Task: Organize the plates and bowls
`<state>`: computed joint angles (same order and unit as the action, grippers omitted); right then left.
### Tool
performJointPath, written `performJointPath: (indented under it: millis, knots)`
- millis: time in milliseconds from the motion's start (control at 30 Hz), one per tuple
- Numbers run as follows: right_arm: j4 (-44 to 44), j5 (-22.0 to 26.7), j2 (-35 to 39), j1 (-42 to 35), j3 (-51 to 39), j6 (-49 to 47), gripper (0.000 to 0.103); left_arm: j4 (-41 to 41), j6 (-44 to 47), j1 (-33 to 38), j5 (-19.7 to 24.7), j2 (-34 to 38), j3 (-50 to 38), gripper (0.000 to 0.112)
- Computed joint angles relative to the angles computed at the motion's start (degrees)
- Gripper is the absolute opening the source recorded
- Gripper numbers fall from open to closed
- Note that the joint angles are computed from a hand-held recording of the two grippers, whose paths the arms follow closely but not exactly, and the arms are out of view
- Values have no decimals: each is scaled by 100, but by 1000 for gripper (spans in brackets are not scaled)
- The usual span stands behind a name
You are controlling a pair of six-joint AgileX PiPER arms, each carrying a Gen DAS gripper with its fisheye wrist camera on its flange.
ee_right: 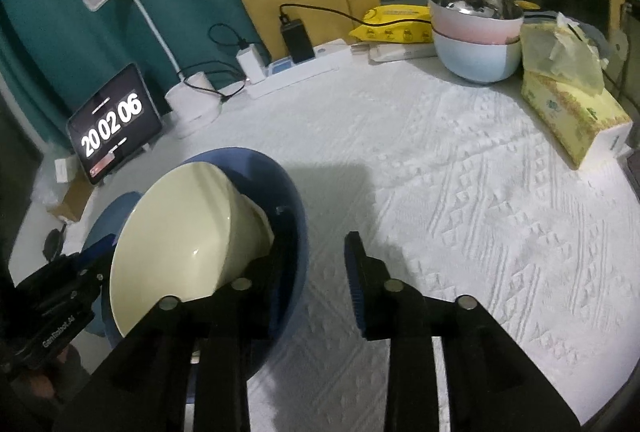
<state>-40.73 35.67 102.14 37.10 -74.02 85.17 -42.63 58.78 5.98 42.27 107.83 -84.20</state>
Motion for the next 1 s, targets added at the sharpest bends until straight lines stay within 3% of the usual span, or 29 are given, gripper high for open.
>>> performJointPath:
  millis: [267,433,533,733,1000]
  knots:
    - [-550,-271,-90,29,301,727,31,97,-78,-54,-95,-5,-2,28]
    - [-836,-307,-43,133,261,947,10,-162,313,-38,-34,-21,45,17]
    - [-860,-140,35,183,130,993,10,-250,479,-92,-244,-130,234,13]
    - [-854,-140,23,193,130,1087,9,-306,474,-21,-42,-114,161,12]
    - [-1006,258,-7,395,-21,1161,9,-456,532,96,122,-190,221,12]
